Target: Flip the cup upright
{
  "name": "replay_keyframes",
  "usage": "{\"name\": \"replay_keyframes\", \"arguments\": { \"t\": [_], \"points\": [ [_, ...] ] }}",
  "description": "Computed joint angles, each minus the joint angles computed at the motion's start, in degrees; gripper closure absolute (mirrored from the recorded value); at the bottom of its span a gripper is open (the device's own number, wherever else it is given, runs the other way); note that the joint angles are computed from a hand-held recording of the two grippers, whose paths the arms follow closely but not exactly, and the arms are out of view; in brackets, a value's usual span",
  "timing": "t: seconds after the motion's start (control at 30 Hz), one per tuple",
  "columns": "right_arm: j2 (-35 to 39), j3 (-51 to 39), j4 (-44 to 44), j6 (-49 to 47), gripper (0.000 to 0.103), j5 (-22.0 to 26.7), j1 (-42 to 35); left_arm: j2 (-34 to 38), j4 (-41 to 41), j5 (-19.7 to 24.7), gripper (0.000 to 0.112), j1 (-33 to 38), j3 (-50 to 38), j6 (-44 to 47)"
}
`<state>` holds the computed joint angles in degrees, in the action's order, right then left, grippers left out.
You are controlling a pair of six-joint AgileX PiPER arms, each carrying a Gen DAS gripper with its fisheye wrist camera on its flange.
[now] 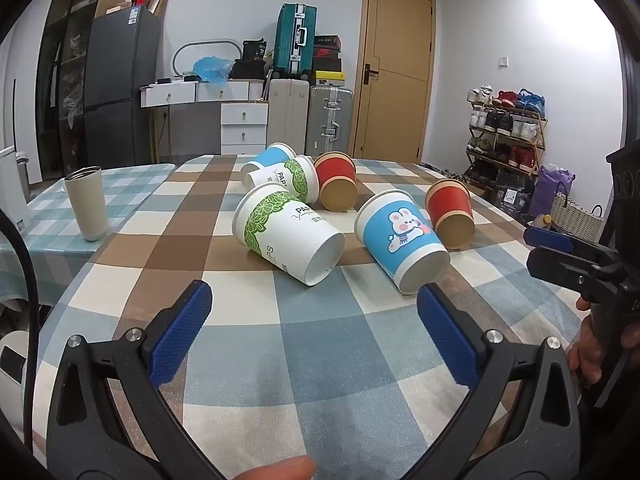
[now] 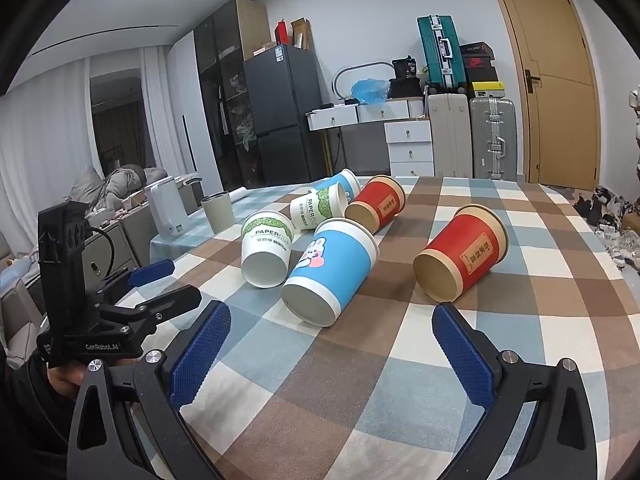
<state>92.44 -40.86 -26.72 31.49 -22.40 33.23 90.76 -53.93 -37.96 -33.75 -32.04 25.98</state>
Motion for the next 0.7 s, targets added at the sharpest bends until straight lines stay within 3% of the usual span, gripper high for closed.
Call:
{"name": "replay_keyframes", "arguments": {
  "t": [0.7],
  "points": [
    [-0.29, -0.18, 2.49, -3.28, 0.000, 1.30, 1.13, -0.06, -0.50, -0.15, 0.010, -0.02, 0.03, 0.85]
  ]
}}
